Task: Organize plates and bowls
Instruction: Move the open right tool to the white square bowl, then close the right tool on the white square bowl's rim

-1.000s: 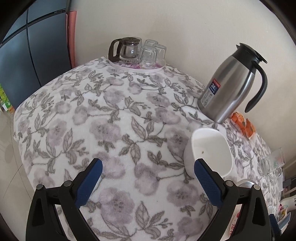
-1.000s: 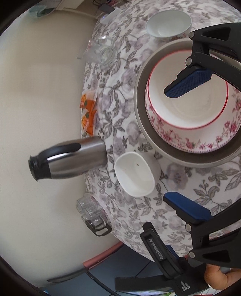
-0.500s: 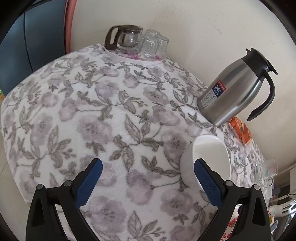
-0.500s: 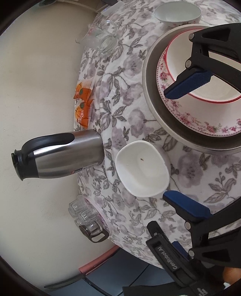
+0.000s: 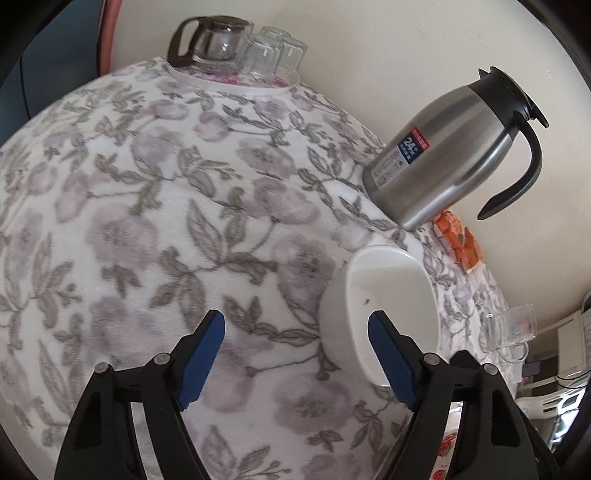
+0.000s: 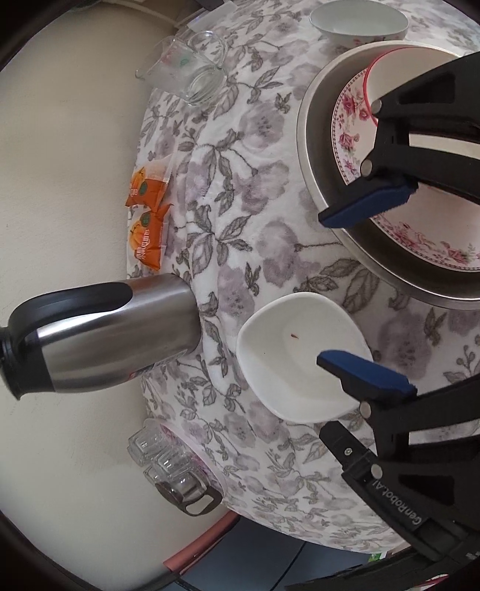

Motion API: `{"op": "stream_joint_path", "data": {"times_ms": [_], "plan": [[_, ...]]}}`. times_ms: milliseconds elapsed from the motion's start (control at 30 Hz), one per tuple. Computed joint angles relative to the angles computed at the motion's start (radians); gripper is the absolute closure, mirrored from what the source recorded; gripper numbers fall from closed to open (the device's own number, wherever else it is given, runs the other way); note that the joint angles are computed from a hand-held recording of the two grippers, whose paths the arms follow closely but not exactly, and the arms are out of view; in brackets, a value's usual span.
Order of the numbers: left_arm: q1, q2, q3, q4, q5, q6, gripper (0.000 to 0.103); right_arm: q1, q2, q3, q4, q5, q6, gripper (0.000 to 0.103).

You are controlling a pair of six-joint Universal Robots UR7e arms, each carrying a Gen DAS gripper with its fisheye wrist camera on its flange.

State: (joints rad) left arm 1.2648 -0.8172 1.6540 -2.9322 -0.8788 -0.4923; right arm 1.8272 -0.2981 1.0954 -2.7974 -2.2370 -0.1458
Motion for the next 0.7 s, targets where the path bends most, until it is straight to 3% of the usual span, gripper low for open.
{"op": "stream_joint_path", "data": {"times_ms": [267, 533, 700], "plan": [[0.017, 0.049, -0.058, -0.011, -0.055, 0.041, 0.045, -0.009, 0.052, -0.097, 0.081, -0.011, 0.014, 0.064], [0.031, 0.089, -0.101, -0.012, -0.066, 0.073, 0.073, -0.016, 0.101, -0.178, 0.149, -0.029, 0.016, 0.076], [0.032, 0.105, -0.114, -0.026, -0.064, 0.102, 0.077, -0.021, 0.126, -0.221, 0.194, -0.034, 0.026, 0.082]]}}
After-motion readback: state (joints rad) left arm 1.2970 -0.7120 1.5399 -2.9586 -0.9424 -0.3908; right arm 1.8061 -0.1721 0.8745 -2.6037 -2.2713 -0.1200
